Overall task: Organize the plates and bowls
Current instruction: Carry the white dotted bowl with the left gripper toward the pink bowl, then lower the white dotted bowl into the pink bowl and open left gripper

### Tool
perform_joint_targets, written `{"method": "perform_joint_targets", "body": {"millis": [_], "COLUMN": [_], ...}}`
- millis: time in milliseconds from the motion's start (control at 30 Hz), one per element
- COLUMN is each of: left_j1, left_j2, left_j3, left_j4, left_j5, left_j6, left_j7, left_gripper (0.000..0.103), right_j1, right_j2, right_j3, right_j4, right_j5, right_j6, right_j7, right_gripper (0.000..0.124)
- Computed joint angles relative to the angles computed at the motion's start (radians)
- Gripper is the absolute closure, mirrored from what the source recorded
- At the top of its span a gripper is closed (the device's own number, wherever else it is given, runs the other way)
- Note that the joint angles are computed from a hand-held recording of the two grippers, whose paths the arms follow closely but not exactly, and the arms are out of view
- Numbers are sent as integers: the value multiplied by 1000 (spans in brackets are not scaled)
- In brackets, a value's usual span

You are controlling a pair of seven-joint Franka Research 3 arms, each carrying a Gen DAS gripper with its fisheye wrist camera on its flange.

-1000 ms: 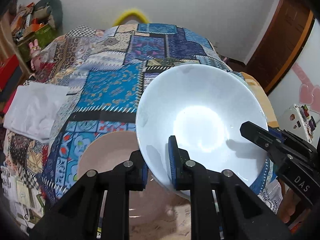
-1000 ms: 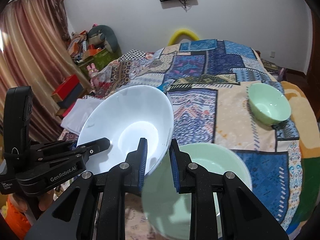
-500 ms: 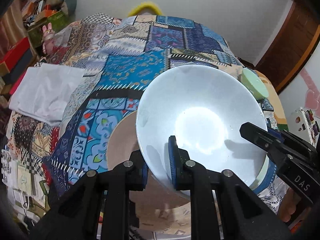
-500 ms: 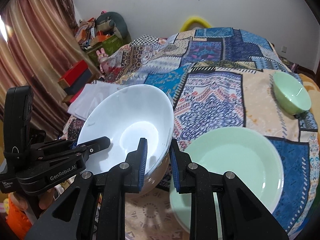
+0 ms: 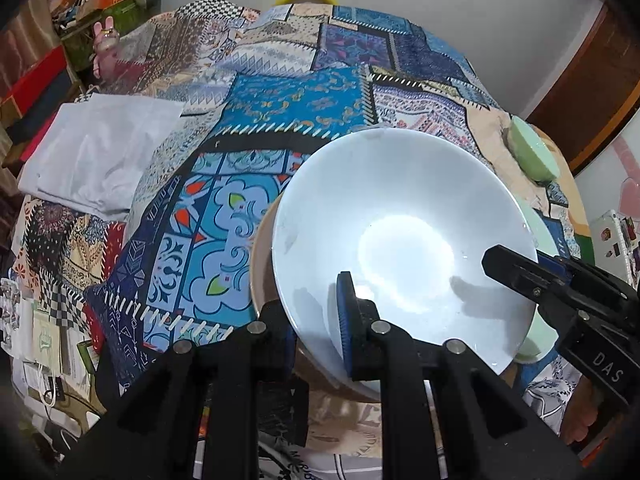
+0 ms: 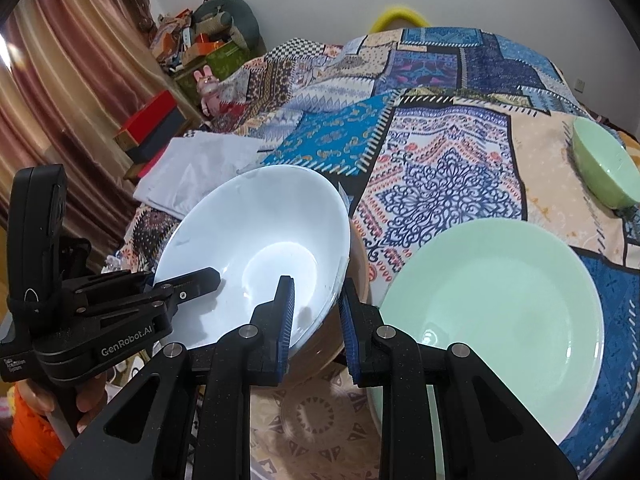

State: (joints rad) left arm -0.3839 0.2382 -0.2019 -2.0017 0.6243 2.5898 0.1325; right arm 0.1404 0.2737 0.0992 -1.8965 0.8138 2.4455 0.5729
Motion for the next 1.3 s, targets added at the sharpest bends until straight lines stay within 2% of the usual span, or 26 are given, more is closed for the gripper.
{"method": "perform_joint_targets", "body": {"millis": [200, 467, 633, 767, 933, 1033, 1200, 1300], "left_j1": [7, -7, 0, -32, -40, -36, -33, -20], "left_j2": [4, 21, 47, 64, 81, 80, 68, 57], "left_j3": [0, 7, 2, 19, 13, 4, -3, -8], "left_j4": [-20, 6, 25, 65, 104, 110, 107, 96], "left_j5": [-17, 14, -17, 34, 47, 27, -6, -45], "left_j6": [23, -15, -10, -77, -149, -159, -152, -130], "left_j7": [7, 1, 29, 5, 37, 64, 85, 89], "left_gripper": [86, 86, 86, 86, 86, 83, 67, 67], "right_j1": [6, 1, -7, -16, -20, -25, -38, -50], "right_j2": [10, 8, 4, -5, -8, -4, -10, -20], "right_j3": [-3, -4, -6, -7, -12, -16, -21, -25], "right_j4": [1, 4, 1, -1, 0, 5, 9, 7], "right_j5": [-32, -49, -50, -33, -25, -25, -9, 13], "right_j6": [-5, -14, -14, -16, -34, -50, -67, -71], "right_j7": [14, 24, 2, -24, -36, -32, -42, -60], "right_gripper": [103, 101, 100, 100, 100, 100, 99, 98]}}
